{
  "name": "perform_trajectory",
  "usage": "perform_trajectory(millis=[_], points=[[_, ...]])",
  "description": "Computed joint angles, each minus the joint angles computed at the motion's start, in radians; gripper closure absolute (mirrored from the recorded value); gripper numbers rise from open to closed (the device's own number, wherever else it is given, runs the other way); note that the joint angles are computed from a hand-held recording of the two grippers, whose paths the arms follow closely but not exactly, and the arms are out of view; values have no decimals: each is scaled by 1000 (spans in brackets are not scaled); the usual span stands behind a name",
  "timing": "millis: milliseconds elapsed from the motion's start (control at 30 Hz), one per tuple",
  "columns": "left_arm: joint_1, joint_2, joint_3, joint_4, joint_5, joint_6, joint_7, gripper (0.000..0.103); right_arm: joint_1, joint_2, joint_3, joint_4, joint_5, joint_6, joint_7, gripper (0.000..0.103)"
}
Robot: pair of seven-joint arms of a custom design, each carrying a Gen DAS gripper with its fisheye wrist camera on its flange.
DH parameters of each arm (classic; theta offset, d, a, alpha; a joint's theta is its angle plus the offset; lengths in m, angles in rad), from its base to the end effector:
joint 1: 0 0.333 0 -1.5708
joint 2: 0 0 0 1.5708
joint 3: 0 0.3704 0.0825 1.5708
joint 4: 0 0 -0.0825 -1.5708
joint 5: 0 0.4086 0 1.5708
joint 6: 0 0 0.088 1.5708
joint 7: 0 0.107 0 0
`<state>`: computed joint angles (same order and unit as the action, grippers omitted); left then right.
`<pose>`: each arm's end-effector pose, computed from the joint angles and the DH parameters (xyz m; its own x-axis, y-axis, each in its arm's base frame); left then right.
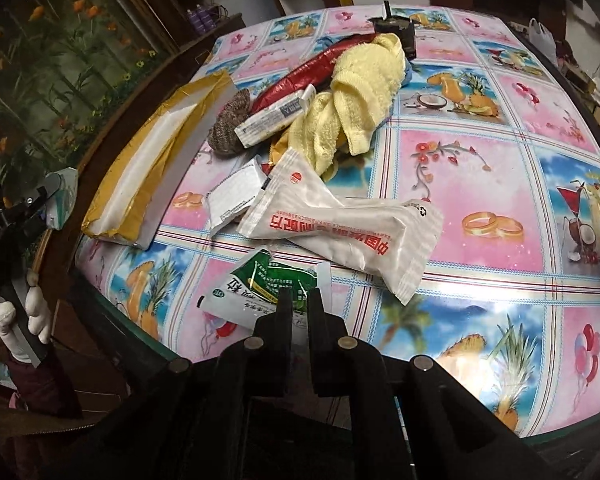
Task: Organize soft objects
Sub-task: 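Carry both items over the yellow-edged box and open both tools to drop them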
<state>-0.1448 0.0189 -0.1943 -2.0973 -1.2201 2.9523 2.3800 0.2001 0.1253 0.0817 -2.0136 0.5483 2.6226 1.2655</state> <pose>0.5843 -0.1393 0.5167 -0.2127 -0.8826 0.4192 -0.6807 -0.1739 -0.7116 0.6213 0.1652 0.4833 0.2417 -0.9156 -0.3212 -0.8792 -0.0666 -0.4718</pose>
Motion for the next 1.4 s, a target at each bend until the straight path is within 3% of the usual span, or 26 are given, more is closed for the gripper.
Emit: perform_trajectory(millis=[33, 100, 167, 267, 333, 467, 500, 533, 567, 667, 733, 900, 1100, 1300, 1400], points=[[0, 0, 0, -1, -1, -2, -2, 27, 3, -6, 5, -7, 0, 12, -21, 96], [0, -3, 0, -3, -2, -6, -6, 27, 16, -12, 17, -14, -19, 36, -77, 80], [-2, -9, 0, -10, -10, -6, -2, 27, 38, -21, 25, -31, -69, 80, -128, 47], [-6, -12, 2, -15, -2, -4, -11, 27, 91, -32, 9, -78, -294, 199, -78, 40], [-6, -9, 5, -15, 12, -8, -33, 27, 117, -18, -16, -83, -479, 230, 19, 40], [-8, -7, 1, -17, 51, -1, -71, 27, 121, 37, -29, -44, -594, 232, 96, 42], [-9, -8, 0, -18, 62, 3, -78, 27, 111, 51, -21, -33, -580, 231, 90, 48], [-10, -9, -1, -19, 72, 8, -83, 27, 98, 64, -8, -19, -552, 214, 77, 78], [-12, -11, -1, -22, 76, 13, -83, 27, 95, 76, -10, 1, -542, 184, 95, 86], [-14, -18, 2, -23, 67, 20, -67, 27, 34, 70, 46, 3, -377, 197, 16, 92], [-13, -20, 5, -22, 75, 21, -72, 27, 5, 55, 74, 3, -257, 194, -50, 95], [1, -14, 23, 11, -37, -35, 77, 27, 13, 42, 63, 44, -151, 165, -62, 96], [53, 44, 27, 104, 60, -135, -31, 27, 16, 3, 92, 81, 74, 201, -213, 96], [77, 50, 21, 157, 191, -141, -67, 27, 17, 76, 98, 294, 213, 52, -333, 96], [96, 94, 33, 232, 300, -176, -188, 27, 23, 172, 103, 472, 212, -36, -327, 96]])
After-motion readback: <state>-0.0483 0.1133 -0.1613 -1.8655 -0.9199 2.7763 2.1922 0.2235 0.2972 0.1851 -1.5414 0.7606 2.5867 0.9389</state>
